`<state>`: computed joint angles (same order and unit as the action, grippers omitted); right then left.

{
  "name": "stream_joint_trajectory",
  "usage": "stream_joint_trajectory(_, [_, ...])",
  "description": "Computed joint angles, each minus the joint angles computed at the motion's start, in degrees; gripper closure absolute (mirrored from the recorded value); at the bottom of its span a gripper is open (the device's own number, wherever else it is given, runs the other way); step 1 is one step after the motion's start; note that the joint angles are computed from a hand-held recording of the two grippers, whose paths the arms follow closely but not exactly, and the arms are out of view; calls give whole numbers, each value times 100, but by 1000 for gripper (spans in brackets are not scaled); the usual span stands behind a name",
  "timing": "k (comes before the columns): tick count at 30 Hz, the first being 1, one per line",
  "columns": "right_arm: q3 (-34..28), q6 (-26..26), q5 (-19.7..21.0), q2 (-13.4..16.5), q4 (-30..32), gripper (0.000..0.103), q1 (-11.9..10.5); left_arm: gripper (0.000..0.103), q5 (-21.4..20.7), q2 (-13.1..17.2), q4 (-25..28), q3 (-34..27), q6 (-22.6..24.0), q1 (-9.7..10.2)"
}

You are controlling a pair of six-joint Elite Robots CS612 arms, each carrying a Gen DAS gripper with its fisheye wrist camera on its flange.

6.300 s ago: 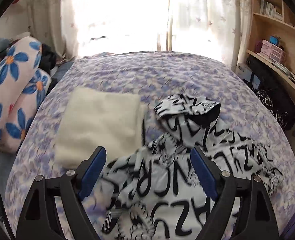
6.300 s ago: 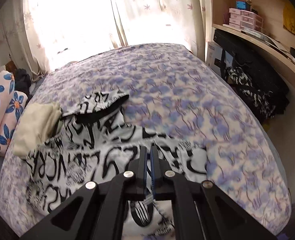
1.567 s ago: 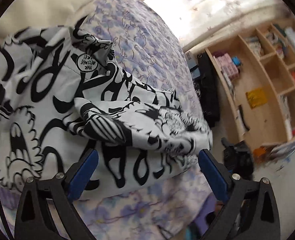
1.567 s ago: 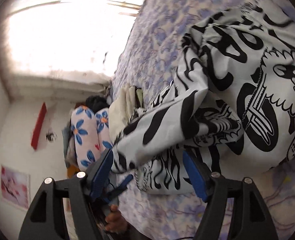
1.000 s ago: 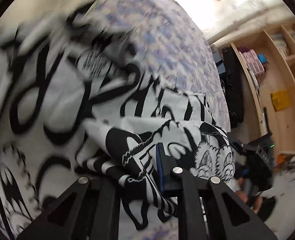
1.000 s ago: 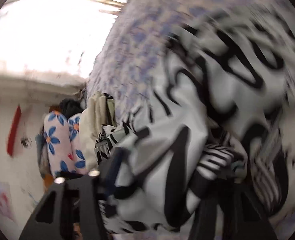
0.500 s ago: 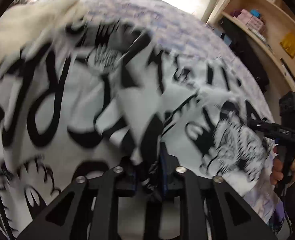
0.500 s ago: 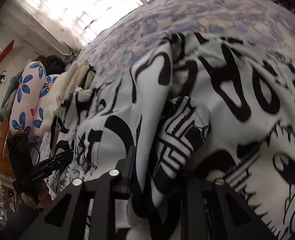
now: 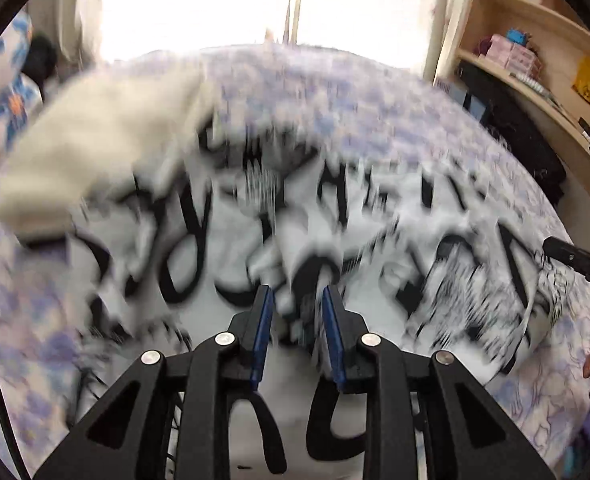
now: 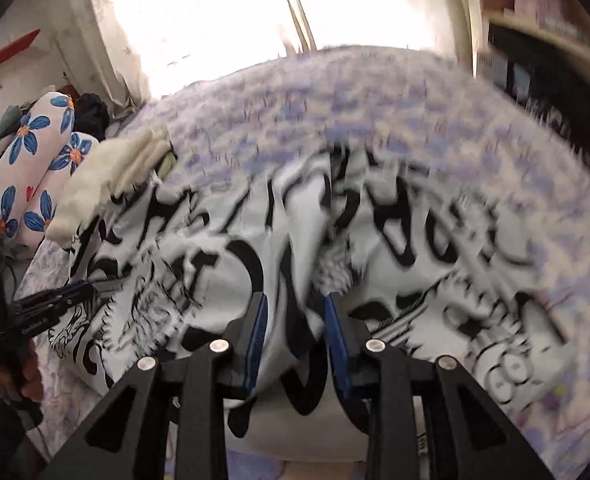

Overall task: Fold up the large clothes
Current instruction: 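Press the folded bundle flat with both tools and release, then lift both tools off the jacket and pull back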

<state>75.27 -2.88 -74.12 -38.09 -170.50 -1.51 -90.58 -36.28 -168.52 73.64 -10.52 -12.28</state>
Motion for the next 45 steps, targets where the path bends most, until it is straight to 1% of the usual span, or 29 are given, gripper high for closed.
stream_joint_trajectory(2, [-30, -6, -14, 21, -367, 73, 51, 79, 124, -8, -263, -69, 73, -55])
stream_joint_trajectory(4, [-197, 6, 206, 103, -394, 73, 99, 79, 76, 77, -309, -288, -1, -94])
stream_joint_trajectory(6, [-437, 74, 290, 216, -144, 73, 168, 79, -11, 226, -90, -631, -108, -130])
stream_joint_trajectory(7, [-607, 95, 262, 306, 46, 73, 224, 79, -29, 317, 30, -802, -117, -157])
stream_joint_trajectory(9, [-847, 22, 181, 458, 275, 73, 321, 79, 55, 524, 302, -1162, -150, -228])
stream_joint_trajectory(10, [-1015, -113, 117, 560, 487, 73, 372, 79, 128, 582, 385, -1226, -159, -259])
stream_joint_trajectory(11, [-1076, -214, 59, 601, 597, 74, 408, 79, 222, 671, 533, -1365, -185, -273])
stream_joint_trajectory(12, [-1175, -351, -28, 672, 722, 74, 434, 79, 367, 775, 731, -1531, -227, -291])
stream_joint_trajectory(14, [-1398, -547, -472, 835, 878, 75, 483, 79, 690, 970, 1215, -1853, -376, -285])
stream_joint_trajectory(15, [-1472, -559, -666, 899, 868, 75, 471, 82, 867, 1061, 1519, -2009, -455, -263])
stream_joint_trajectory(16, [-1493, -550, -797, 936, 823, 76, 439, 83, 944, 1138, 1729, -2129, -507, -245])
stream_joint_trajectory(17, [-1525, -526, -990, 975, 781, 81, 400, 86, 987, 1201, 1935, -2221, -607, -197])
stream_joint_trajectory(18, [-1587, -513, -1148, 1022, 838, 97, 357, 95, 982, 1236, 1983, -2238, -683, -146])
stream_joint_trajectory(19, [-1634, -465, -1284, 1056, 915, 103, 311, 98, 878, 1230, 1938, -2189, -704, -92])
stream_joint_trajectory(20, [-1639, -414, -1223, 1059, 969, 103, 256, 99, 678, 1233, 1868, -2165, -757, -42])
stream_joint_trajectory(21, [-1633, -337, -1028, 1054, 1063, 103, 188, 99, 505, 1215, 1765, -2110, -823, -4])
stream_joint_trajectory(22, [-1613, -307, -925, 1040, 1100, 103, 152, 99, 488, 1199, 1716, -2073, -824, 0])
stream_joint_trajectory(25, [-1513, -334, -1085, 957, 1029, 103, 190, 99, 696, 1158, 1675, -2002, -765, -58])
stream_joint_trajectory(26, [-1468, -292, -1067, 916, 1025, 103, 195, 99, 749, 1125, 1690, -1965, -777, -75])
stream_joint_trajectory(28, [-1300, -128, -798, 778, 954, 103, 175, 96, 808, 988, 1587, -1770, -828, -106])
stream_joint_trajectory(30, [-1124, 0, -503, 649, 837, 101, 158, 92, 840, 796, 1356, -1466, -810, -124])
stream_joint_trajectory(31, [-1018, 15, -335, 578, 758, 101, 156, 92, 843, 704, 1221, -1323, -793, -145])
stream_joint_trajectory(33, [-874, -13, -149, 464, 736, 101, 183, 87, 757, 454, 883, -921, -715, -198])
stream_joint_trajectory(36, [-734, -69, 133, 361, 825, 101, 235, 86, 642, 221, 591, -528, -637, -289])
stream_joint_trajectory(38, [-680, -123, 235, 343, 897, 101, 277, 86, 602, 156, 576, -406, -629, -353])
stream_joint_trajectory(41, [-613, -153, 199, 354, 1086, 101, 334, 85, 585, 105, 652, -241, -622, -442])
stream_joint_trajectory(43, [-578, -144, 85, 379, 1233, 101, 343, 85, 665, 87, 924, -171, -666, -494])
stream_joint_trajectory(44, [-526, -158, -30, 374, 1293, 101, 346, 85, 718, 100, 1186, -176, -694, -510])
stream_joint_trajectory(45, [-462, -180, -56, 360, 1268, 100, 338, 84, 768, 104, 1343, -170, -722, -515])
